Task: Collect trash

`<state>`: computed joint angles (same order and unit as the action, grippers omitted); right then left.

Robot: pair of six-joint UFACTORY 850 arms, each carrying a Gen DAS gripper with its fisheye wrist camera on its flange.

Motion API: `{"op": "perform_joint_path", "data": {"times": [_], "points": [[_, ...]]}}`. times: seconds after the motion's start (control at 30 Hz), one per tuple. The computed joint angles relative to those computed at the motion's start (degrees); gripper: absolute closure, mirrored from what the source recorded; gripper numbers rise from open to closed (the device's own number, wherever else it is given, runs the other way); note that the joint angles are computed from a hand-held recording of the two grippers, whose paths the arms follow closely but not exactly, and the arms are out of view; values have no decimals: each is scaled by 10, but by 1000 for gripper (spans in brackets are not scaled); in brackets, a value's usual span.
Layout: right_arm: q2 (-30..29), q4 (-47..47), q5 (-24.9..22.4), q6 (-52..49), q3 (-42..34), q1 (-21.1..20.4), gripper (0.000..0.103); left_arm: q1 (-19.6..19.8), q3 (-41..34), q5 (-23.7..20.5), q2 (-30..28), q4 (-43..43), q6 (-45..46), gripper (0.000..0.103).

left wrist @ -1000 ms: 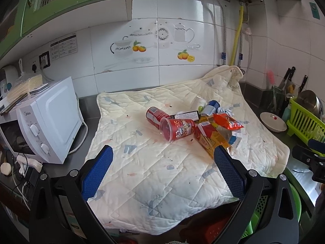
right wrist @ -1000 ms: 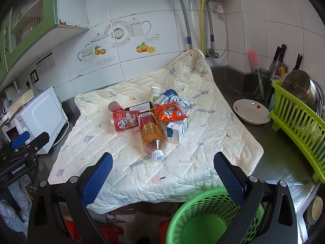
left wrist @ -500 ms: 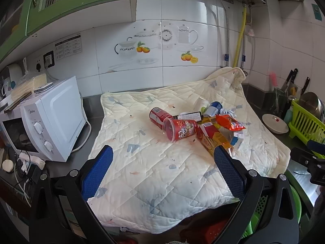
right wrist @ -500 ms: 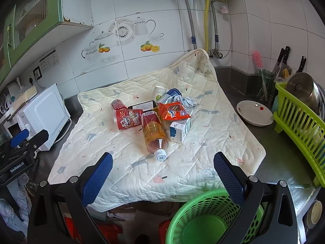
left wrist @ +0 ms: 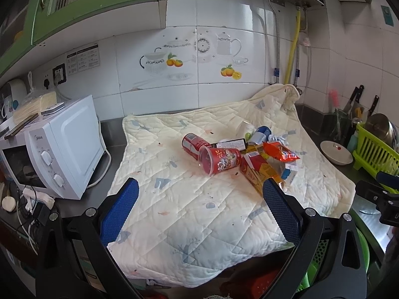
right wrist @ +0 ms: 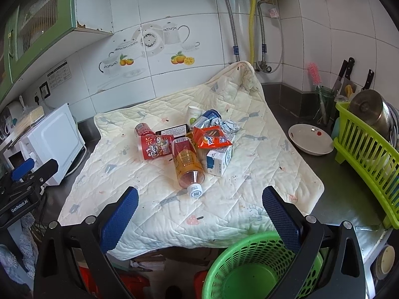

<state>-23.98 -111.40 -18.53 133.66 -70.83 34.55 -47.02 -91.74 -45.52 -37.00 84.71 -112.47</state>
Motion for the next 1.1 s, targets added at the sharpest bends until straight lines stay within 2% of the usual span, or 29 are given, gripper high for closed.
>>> {"op": "perform_joint_path", "data": {"times": [1.1], "points": [[1,18,3,-23,2,3,7,1,0,5,-2,5,-10,5]]}}
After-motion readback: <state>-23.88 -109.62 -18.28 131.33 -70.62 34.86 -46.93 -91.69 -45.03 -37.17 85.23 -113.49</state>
